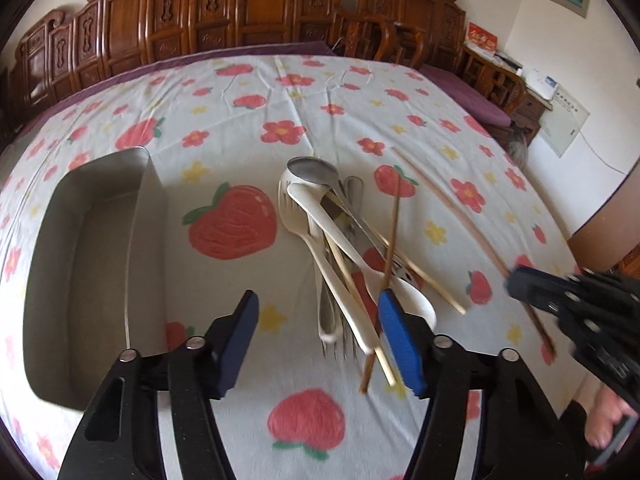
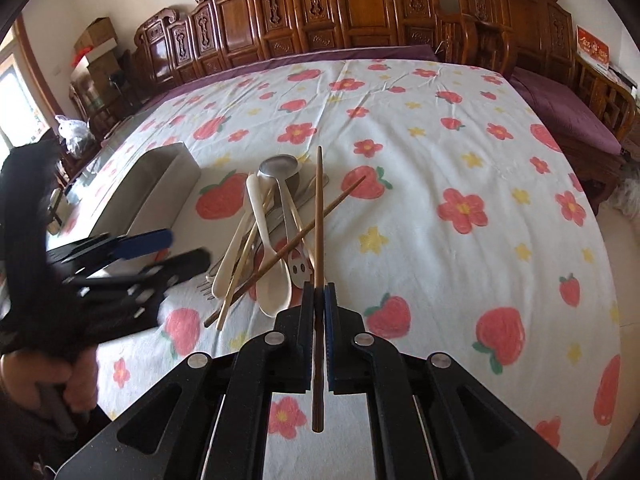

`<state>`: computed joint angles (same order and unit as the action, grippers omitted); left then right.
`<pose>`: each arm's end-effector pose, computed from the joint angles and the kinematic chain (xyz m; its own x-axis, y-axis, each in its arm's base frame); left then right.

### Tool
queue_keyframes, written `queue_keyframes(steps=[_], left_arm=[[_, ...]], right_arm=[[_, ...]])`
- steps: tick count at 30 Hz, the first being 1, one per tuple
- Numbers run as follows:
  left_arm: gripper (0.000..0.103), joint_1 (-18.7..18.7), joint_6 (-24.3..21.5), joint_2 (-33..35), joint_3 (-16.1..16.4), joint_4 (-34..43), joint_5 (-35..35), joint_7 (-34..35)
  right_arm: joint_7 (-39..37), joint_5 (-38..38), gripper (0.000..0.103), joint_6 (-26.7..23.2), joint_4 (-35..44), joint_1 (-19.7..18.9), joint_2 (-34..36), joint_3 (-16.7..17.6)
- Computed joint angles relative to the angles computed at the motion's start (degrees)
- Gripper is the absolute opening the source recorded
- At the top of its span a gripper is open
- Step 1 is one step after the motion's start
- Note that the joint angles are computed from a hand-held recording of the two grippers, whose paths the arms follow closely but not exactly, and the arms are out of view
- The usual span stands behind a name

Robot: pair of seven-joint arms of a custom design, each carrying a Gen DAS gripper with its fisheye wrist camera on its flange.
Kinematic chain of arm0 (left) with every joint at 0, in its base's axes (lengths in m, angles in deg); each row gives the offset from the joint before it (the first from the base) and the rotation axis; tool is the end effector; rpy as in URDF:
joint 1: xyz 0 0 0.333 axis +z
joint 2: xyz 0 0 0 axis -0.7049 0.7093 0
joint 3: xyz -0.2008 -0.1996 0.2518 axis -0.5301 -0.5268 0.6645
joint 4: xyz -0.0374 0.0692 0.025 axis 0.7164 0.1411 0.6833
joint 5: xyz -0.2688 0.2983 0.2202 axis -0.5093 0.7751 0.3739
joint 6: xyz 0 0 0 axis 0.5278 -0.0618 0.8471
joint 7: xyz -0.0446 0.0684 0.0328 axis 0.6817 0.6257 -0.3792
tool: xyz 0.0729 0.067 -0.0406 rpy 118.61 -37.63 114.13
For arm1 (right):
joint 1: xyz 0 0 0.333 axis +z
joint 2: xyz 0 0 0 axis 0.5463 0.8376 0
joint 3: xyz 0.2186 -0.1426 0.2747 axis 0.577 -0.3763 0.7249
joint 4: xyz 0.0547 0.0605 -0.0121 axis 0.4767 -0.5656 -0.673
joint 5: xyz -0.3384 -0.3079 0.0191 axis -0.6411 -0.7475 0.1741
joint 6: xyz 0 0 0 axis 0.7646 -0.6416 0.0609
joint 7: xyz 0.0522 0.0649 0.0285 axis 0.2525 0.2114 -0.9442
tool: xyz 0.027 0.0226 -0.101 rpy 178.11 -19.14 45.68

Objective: Organize utensils
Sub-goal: 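Grasp a white plastic fork with the left gripper while the right gripper holds the chopstick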

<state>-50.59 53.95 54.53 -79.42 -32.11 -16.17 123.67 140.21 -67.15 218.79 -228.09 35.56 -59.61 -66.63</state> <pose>0.6350 -0.2107 0.4664 -0.7337 -0.6672 0.1282 -0.6148 0.5717 -0.5432 0.5064 0.1409 0.4891 -0.3510 -0.9135 -0.2057 -0.7290 0.4044 -0.5522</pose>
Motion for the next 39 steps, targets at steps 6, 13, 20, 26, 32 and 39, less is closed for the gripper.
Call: queue_keyframes(steps=[6, 13, 20, 26, 32, 39], left_arm=[[0.043, -0.2, -3.2, 4.3, -0.4, 4.4, 4.5, -8.2], [0.035, 0.5, -3.8, 7.2, -1.7, 7.0, 7.6, -14.5], [0.010, 1.9, -5.4, 8.2, -3.0, 8.3, 6.4, -14.9], [0.006, 2.1, -3.5, 6.4, -2.9, 6.6, 5.8, -13.2], [0.003, 1.7, -0.2, 3.0, -2.1, 3.7, 5.5, -9.1], [0.003, 1.3, 2.5, 0.2, -0.8, 1.9, 3.2, -5.0]], right_arm=[[0.4, -0.8, 0.006, 0.2, -1.0, -1.1, -0.9, 1.0], [1.6, -1.4, 0.006, -0.5, -1.7, -1.5, -1.8, 0.8], [1.8, -1.6, 0.006, -0.3, -2.0, -1.8, -2.5, 1.1], [1.4, -1.4, 0.006, -0.6, -1.7, -1.7, -2.3, 1.3], [1.5, -1.7, 0.006, -0.9, -1.2, -1.2, -1.6, 1.4], [2.0, -3.0, 0.006, -1.1, -0.2, -0.6, -1.3, 1.7]])
